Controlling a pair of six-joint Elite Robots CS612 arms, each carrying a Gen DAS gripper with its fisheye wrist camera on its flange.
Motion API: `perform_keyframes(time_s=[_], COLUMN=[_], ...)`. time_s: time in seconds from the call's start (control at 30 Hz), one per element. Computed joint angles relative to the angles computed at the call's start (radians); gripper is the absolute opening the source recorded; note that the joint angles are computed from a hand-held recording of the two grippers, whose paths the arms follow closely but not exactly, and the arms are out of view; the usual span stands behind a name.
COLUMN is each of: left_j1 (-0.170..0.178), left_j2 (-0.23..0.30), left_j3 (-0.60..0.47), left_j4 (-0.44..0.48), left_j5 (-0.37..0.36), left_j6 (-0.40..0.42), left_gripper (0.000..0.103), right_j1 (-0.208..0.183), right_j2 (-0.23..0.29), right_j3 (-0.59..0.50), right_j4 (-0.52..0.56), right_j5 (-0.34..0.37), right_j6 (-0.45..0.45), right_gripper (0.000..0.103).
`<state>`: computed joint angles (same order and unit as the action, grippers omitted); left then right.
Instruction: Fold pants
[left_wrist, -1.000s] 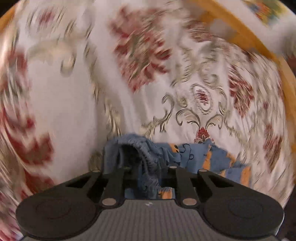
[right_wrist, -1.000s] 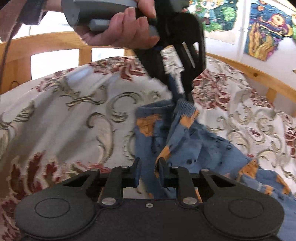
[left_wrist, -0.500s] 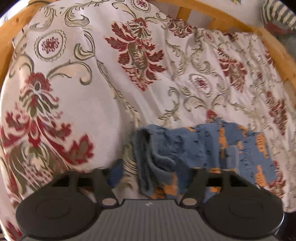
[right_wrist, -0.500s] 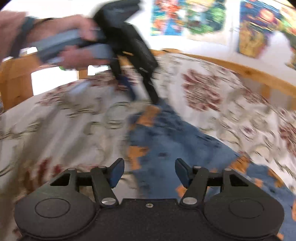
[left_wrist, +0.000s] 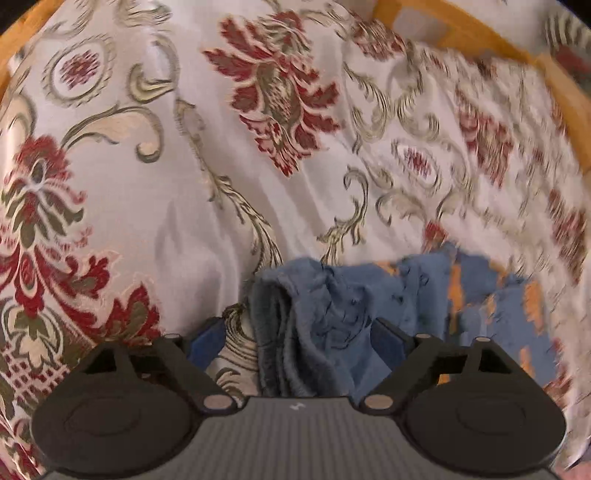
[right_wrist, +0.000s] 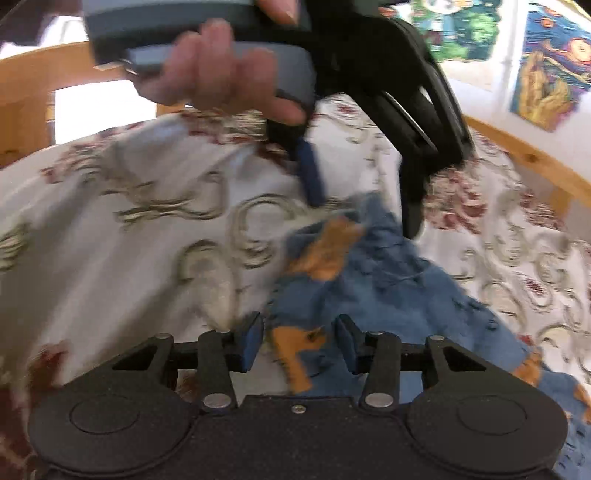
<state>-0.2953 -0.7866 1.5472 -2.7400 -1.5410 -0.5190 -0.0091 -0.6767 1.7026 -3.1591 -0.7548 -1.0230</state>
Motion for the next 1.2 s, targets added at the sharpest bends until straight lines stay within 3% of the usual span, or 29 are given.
perform_keyframes(time_s=[0.03,0.1,0.13,0.2,0.3,0.33,0.47,0.6,0.67,0.7,0.73,0.77,0.8,0.87,0.97,1.03,1.07,1.13,1.2], left_j1=[-0.013,-0.037,-0.044,-0.049,-0.038,-0.036,-0.036,-0.027,-0.024,-0.024,-0.025,-0.026,-0.028,-0.039,-0.069,-0.082,-0.082,-0.068,-0.054], left_j2=[-0.002,-0.005,-0.006,-0.010,-0.016,-0.017,-0.025,-0.031,-0.038,-0.040,-0.042,-0.044,-0.045,-0.050,-0.074,-0.082,-0.078,-0.062,-0.059], left_j3=[-0.003,0.003,0.011,0.027,0.049,0.054,0.082,0.091,0.098,0.102,0.108,0.112,0.116,0.122,0.154,0.161,0.152,0.126,0.130], left_j4=[0.029,0.058,0.053,0.032,-0.005,-0.016,-0.066,-0.075,-0.074,-0.078,-0.086,-0.093,-0.099,-0.105,-0.142,-0.138,-0.107,-0.054,-0.083], left_j5=[0.042,0.129,0.158,0.179,0.136,0.127,0.121,0.084,0.069,0.067,0.069,0.073,0.080,0.115,0.206,0.253,0.265,0.233,0.196], left_j6=[0.048,0.116,0.136,0.146,0.120,0.113,0.112,0.079,0.057,0.055,0.056,0.051,0.039,0.022,0.037,0.048,0.045,0.019,-0.043], left_gripper=[0.080,0.057,0.054,0.037,0.023,0.022,0.018,0.016,0.015,0.015,0.015,0.015,0.014,0.013,0.012,0.012,0.012,0.013,0.014], right_j1=[-0.008,-0.033,-0.045,-0.074,-0.093,-0.093,-0.066,-0.034,-0.021,-0.016,-0.012,-0.008,-0.008,-0.020,-0.029,-0.020,-0.014,-0.020,-0.034], right_j2=[-0.009,-0.026,-0.032,-0.038,-0.012,0.005,0.080,0.154,0.188,0.198,0.201,0.200,0.198,0.189,0.170,0.179,0.187,0.188,0.172], right_j3=[0.005,0.013,0.015,-0.010,-0.111,-0.156,-0.400,-0.584,-0.675,-0.694,-0.694,-0.679,-0.662,-0.644,-0.588,-0.599,-0.603,-0.588,-0.563], right_j4=[0.035,0.096,0.112,0.181,0.302,0.335,0.653,0.858,1.030,1.058,1.045,0.995,0.944,0.916,0.766,0.759,0.735,0.676,0.662], right_j5=[0.010,0.038,0.047,0.062,0.051,0.042,-0.013,-0.057,-0.089,-0.111,-0.131,-0.149,-0.149,-0.086,-0.038,-0.080,-0.109,-0.096,-0.039], right_j6=[-0.029,-0.089,-0.112,-0.166,-0.230,-0.238,-0.230,-0.185,-0.224,-0.231,-0.231,-0.224,-0.212,-0.176,-0.136,-0.126,-0.101,-0.039,0.005], right_gripper=[0.047,0.047,0.047,0.047,0.047,0.048,0.054,0.054,0.057,0.057,0.053,0.030,0.016,0.004,0.000,0.002,0.009,0.013,0.016])
